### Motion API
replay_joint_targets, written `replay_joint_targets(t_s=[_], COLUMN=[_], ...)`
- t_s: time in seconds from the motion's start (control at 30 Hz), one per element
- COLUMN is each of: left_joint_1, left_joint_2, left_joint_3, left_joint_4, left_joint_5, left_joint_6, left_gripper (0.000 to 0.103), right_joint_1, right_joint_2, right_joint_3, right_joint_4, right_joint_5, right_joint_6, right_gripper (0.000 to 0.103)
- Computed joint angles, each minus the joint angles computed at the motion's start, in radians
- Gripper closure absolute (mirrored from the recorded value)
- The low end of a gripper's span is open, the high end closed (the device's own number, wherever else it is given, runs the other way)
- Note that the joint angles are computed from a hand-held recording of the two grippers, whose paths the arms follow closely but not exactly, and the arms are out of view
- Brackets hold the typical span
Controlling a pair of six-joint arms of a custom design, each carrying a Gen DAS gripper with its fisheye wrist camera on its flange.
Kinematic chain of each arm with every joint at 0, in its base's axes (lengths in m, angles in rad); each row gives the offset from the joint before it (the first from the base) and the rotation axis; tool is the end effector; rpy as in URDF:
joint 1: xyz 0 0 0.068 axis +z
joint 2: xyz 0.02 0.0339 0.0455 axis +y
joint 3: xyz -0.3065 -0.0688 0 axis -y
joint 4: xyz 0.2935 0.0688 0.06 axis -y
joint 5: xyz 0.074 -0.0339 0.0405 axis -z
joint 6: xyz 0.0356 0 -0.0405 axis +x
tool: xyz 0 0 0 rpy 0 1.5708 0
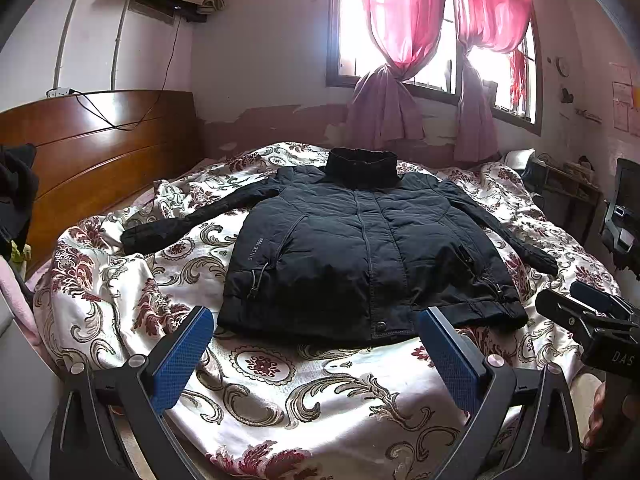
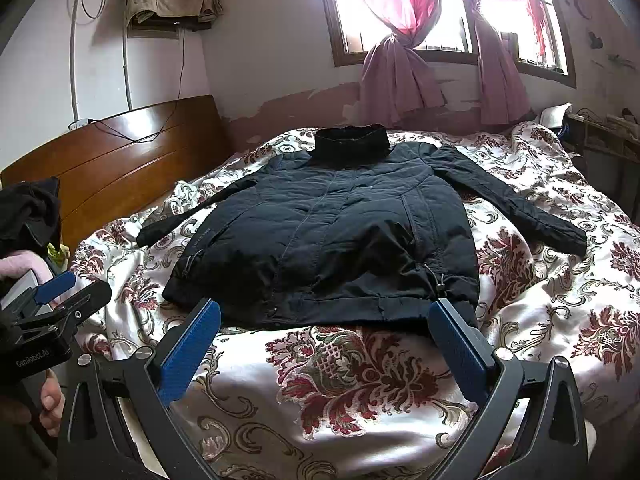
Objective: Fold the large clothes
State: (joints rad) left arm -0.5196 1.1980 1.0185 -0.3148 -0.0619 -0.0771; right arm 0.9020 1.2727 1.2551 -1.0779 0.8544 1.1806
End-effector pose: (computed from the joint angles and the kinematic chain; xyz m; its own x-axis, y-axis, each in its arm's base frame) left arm 0.2652 -0.1492 0.3536 -0.4451 0.1661 -0.8799 0.4153 0.9089 -0.0385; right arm 0.1879 0.1944 0.3747 -0.4883 0.3616 -0.7942 0.3953 0.9030 0.1681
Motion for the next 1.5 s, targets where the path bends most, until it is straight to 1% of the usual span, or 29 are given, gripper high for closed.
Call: replay_joint_targets(t_s=[1.07, 1.2, 1.37, 1.5], left_joint_1=[-0.003, -0.029, -0.008, -0.01], left_joint_2=[0.003, 0.031, 0.076, 0.127], left_joint_3=[0.002, 0.031, 0.065, 0.126], left_joint_4=[-0.004, -0.047, -0.086, -0.138], left_joint_5=[-0.005, -0.06, -0.035, -0.065], left_joint_6=[0.0, -0.001, -0.009, -0.006], left_gripper=[0.0, 0.0, 0.0, 0.0], right_joint_1=[-0.011, -0.014, -0.028, -0.058], right_joint_2=[-0.005, 0.001, 0.035, 0.024], right_joint_3=[0.003, 0.003, 0.026, 0.018], right_joint_4=[0.001, -0.012, -0.04, -0.024], right_joint_5=[-0.009, -0.019, -0.03, -0.058], right_joint_6=[-0.012, 0.001, 0.016, -0.008], right_gripper=[0.001, 0.001, 0.001, 0.001])
